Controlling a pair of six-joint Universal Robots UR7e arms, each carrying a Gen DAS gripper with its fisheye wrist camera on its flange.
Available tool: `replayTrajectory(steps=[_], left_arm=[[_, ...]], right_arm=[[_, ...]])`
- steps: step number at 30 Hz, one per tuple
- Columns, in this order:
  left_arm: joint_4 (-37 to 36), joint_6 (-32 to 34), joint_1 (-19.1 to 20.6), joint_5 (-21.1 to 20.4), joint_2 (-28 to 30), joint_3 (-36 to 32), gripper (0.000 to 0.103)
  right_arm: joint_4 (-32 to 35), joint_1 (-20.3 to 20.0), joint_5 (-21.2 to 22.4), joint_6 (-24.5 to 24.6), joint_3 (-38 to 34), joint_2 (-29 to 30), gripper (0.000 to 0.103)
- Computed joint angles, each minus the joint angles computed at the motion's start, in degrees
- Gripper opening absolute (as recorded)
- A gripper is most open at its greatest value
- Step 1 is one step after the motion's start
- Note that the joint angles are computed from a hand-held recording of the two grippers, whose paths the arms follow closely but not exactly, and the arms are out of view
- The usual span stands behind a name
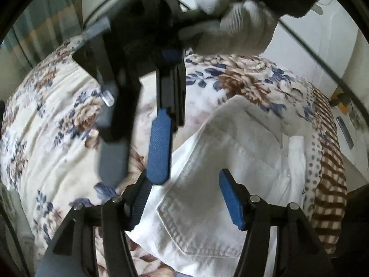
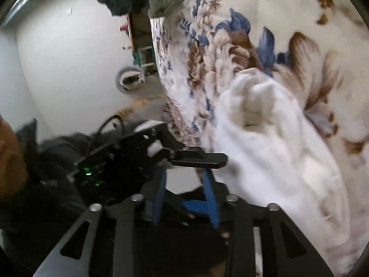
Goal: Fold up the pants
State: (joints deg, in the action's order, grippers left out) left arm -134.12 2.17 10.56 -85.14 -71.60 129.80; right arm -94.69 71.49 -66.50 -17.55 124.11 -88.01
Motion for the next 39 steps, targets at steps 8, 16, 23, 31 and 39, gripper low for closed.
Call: replayTrajectory(steps=[8,16,23,31,39], left_arm=[[-0.4,0.7,-3.1,0.2,-0.3,1.8,0.059],[-0.8,-1.6,-4.0,1.7,-0.8,3.4,0.06],[0.3,-2.1,-4.0,1.6,-1.2,3.9,0.06],[2.0,-2.6,-4.6,0.4,-1.6,5.3,0.06],[2.4,-4.7,-4.3,0.4,-2.0,5.2,0.06]], right_arm=[[-13.5,6.2,-12.0,14.4,-4.2,4.6,0.058],[-13.5,10.7,-17.5,18.7,-8.3,15.4,0.043],[-13.3,15.5,-26.3,25.7,-8.8,17.8,0.012],[-14.1,19.0,-37.8,36.1,-8.6,15.8,0.006],[-30.6,10.2,-21.9,41.3,-0.9,5.7,0.002]])
